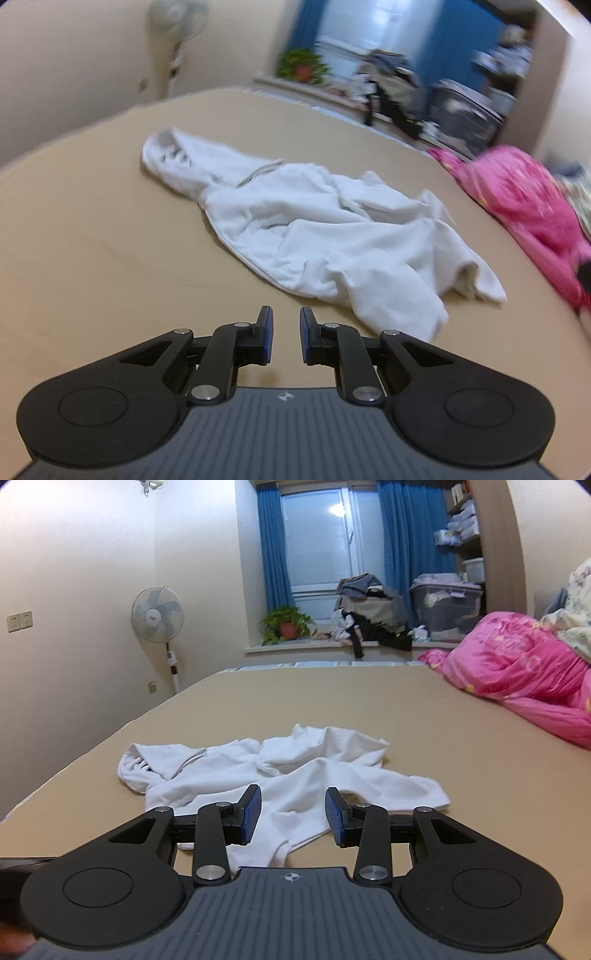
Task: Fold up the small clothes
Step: 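Grasp the white shirt hem with the left gripper while the right gripper grasps the hem too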
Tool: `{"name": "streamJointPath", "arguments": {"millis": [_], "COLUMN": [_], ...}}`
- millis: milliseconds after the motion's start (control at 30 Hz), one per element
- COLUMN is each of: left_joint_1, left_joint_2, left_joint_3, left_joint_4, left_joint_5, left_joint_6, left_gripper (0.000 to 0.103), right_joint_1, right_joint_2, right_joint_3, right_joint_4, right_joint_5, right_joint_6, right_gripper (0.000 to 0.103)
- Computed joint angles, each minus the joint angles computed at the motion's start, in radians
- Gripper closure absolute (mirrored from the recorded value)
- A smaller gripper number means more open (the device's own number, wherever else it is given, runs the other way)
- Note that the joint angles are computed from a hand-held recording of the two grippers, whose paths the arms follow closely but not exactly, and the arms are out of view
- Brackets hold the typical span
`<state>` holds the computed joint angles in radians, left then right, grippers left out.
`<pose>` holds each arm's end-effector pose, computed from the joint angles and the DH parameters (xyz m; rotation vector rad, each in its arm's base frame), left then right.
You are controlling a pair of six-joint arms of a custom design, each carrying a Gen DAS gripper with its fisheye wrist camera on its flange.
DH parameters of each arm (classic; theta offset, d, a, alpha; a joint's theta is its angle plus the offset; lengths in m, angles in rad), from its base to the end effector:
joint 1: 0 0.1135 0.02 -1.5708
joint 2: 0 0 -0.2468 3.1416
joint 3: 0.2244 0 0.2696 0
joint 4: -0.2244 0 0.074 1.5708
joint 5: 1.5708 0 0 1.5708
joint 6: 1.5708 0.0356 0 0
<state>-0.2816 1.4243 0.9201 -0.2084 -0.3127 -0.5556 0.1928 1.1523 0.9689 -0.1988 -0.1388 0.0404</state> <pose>0.3150 -0.0797 0.2127 -0.4655 2.1951 -0.0939 0.2841 0.0605 0.3093 -0.2408 1.9454 0.2891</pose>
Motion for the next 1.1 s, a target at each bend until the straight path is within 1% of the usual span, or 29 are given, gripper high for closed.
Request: {"name": "streamJointPath", "arguments": {"millis": [67,100,167,200,233,267,300,333,367,400,433,467,500,533,600,667,700,767,800,833,867,933,1000,1067,1100], "left_joint_1": [0.011,0.015,0.016,0.015,0.012,0.004,-0.006,-0.013,-0.018,-0.025,-0.033,-0.040,-0.036,-0.028,-0.005,0.029,0.059,0.128,0.174,0.233,0.276,0.399,0.553,0.694,0.772], "left_joint_2": [0.101,0.140,0.208,0.238,0.266,0.291,0.316,0.344,0.374,0.400,0.434,0.460,0.465,0.440,0.367,0.241,0.160,0.032,-0.035,-0.112,-0.173,-0.269,-0.321,-0.363,-0.356], "left_joint_3": [0.045,0.058,0.085,0.092,0.103,0.115,0.126,0.152,0.178,0.203,0.249,0.283,0.300,0.285,0.245,0.163,0.118,0.077,0.061,0.048,0.038,0.056,0.088,0.089,0.101], "left_joint_4": [0.040,0.077,0.145,0.179,0.210,0.231,0.249,0.262,0.266,0.248,0.201,0.157,0.127,0.123,0.106,0.086,0.055,-0.048,-0.111,-0.186,-0.249,-0.415,-0.575,-0.652,-0.688], "left_joint_5": [0.028,0.058,0.117,0.139,0.164,0.176,0.182,0.195,0.212,0.215,0.208,0.192,0.199,0.220,0.237,0.263,0.286,0.348,0.394,0.452,0.485,0.587,0.706,0.808,0.864], "left_joint_6": [-0.094,-0.147,-0.240,-0.273,-0.310,-0.340,-0.355,-0.366,-0.365,-0.355,-0.331,-0.308,-0.283,-0.260,-0.182,-0.078,-0.015,0.093,0.159,0.250,0.326,0.533,0.726,0.875,0.934], "left_gripper": [0.087,0.085,0.075,0.065,0.059,0.057,0.051,0.050,0.050,0.057,0.082,0.091,0.092,0.093,0.094,0.094,0.094,0.094,0.095,0.095,0.095,0.095,0.095,0.095,0.095], "right_joint_1": [0.012,0.034,0.026,0.017,0.004,-0.008,-0.018,-0.029,-0.038,-0.048,-0.055,-0.061,-0.066,-0.073,-0.086,-0.105,-0.114,-0.123,-0.125,-0.122,-0.120,-0.115,-0.115,-0.124,-0.126], "right_joint_2": [0.009,0.004,0.021,0.029,0.040,0.045,0.053,0.062,0.073,0.082,0.089,0.094,0.097,0.100,0.108,0.116,0.119,0.121,0.120,0.114,0.107,0.085,0.056,0.022,0.007], "right_joint_3": [0.010,0.006,0.021,0.029,0.040,0.044,0.050,0.056,0.063,0.068,0.073,0.073,0.072,0.071,0.069,0.072,0.073,0.076,0.073,0.068,0.064,0.049,0.028,0.003,-0.009], "right_joint_4": [-0.005,-0.006,-0.016,-0.021,-0.025,-0.027,-0.028,-0.030,-0.034,-0.038,-0.042,-0.042,-0.042,-0.045,-0.045,-0.056,-0.062,-0.080,-0.085,-0.094,-0.101,-0.113,-0.119,-0.116,-0.119], "right_joint_5": [0.014,0.035,0.033,0.027,0.015,0.006,0.001,-0.002,-0.005,-0.011,-0.018,-0.019,-0.017,-0.017,-0.011,-0.012,-0.014,-0.013,-0.010,-0.001,0.003,0.006,-0.005,-0.019,-0.018], "right_joint_6": [-0.010,0.001,0.012,0.025,0.044,0.063,0.076,0.089,0.106,0.123,0.134,0.140,0.144,0.148,0.151,0.169,0.179,0.191,0.192,0.189,0.185,0.180,0.174,0.147,0.130], "right_gripper": [0.062,0.062,0.061,0.061,0.060,0.059,0.059,0.059,0.059,0.059,0.059,0.059,0.059,0.059,0.059,0.059,0.059,0.059,0.059,0.059,0.060,0.063,0.067,0.068,0.068]}}
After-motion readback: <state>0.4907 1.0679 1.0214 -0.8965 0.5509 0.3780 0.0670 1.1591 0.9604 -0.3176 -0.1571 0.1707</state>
